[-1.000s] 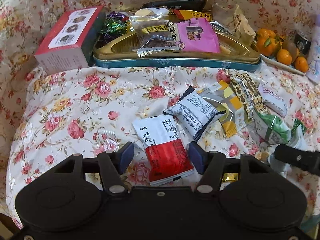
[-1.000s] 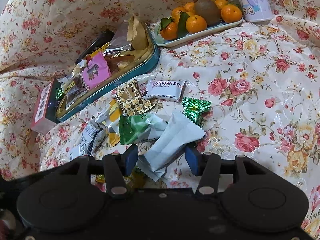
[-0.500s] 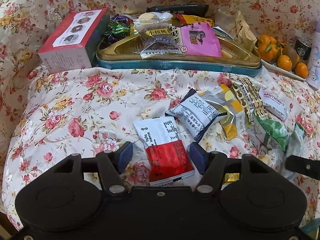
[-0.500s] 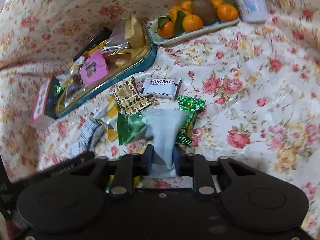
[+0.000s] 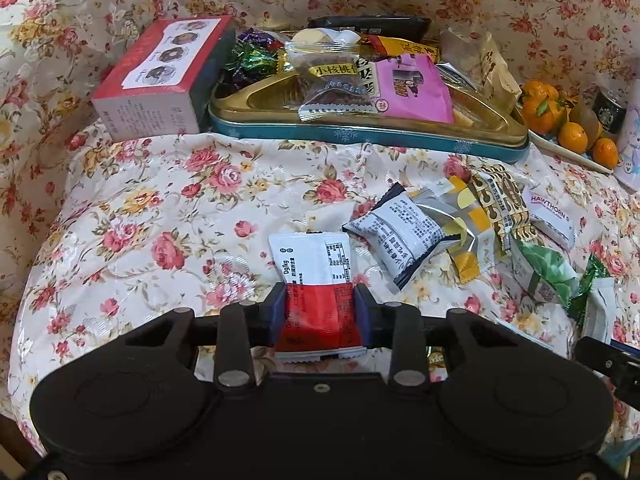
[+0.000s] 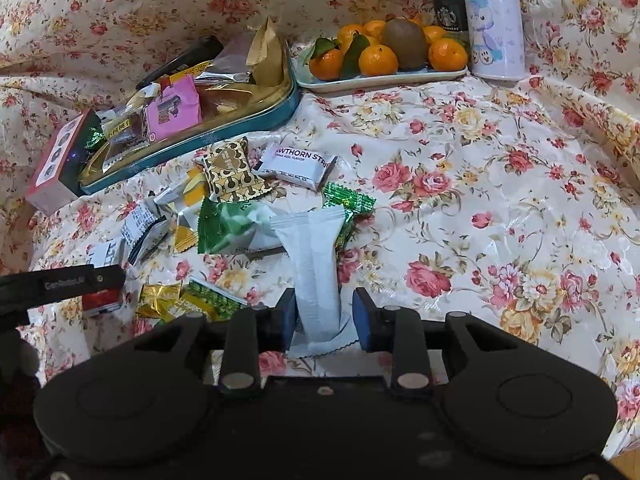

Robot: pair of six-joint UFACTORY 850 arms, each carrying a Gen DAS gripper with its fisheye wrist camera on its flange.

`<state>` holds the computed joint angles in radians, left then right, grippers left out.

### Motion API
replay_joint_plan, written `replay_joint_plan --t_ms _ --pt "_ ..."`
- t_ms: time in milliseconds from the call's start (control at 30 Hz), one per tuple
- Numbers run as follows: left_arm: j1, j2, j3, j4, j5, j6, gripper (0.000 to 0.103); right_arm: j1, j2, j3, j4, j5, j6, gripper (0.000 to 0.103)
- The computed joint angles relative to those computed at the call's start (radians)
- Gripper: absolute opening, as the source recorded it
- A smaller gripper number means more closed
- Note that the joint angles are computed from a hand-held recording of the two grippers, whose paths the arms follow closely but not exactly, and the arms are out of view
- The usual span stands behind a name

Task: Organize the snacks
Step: 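Close right tool on pale blue packet while left tool grasps red-and-white packet, then carry both packets over gold tray while right tool opens to drop pale packet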

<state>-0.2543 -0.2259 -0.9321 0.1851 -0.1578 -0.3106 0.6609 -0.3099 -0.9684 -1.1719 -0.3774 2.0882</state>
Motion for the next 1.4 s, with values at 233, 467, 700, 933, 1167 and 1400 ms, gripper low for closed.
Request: replay_joint_plan --t_ms 233,467,700,933,1167,1400 --pt "0.002 0.066 0.047 0.011 0.0 -0.023 0.043 0.024 0.002 0.014 -0.134 -0.038 0.093 0.025" --pt "-0.004 0.2 0.123 -0.051 -0.018 0.024 0.043 0.057 0.098 0.078 -0.249 -0.064 0.232 0.024" --pt "-0.037 0.372 0.222 -0.093 -0.04 0.065 0.043 0.142 0.221 0.157 -0.322 -0.137 0.323 0.024" --pt "-0.088 0.534 0.325 -0.104 -0.09 0.063 0.043 0.277 0.35 0.249 -0.318 -0.246 0.36 0.024" --pt "-0.12 0.659 0.405 -0.208 -0.167 0.125 0.043 0.42 0.44 0.319 -0.259 -0.333 0.387 0.024" --pt "-0.181 0.763 0.464 -0.051 -0.225 -0.082 0.043 0.524 0.477 0.342 -0.183 -0.402 0.357 0.024"
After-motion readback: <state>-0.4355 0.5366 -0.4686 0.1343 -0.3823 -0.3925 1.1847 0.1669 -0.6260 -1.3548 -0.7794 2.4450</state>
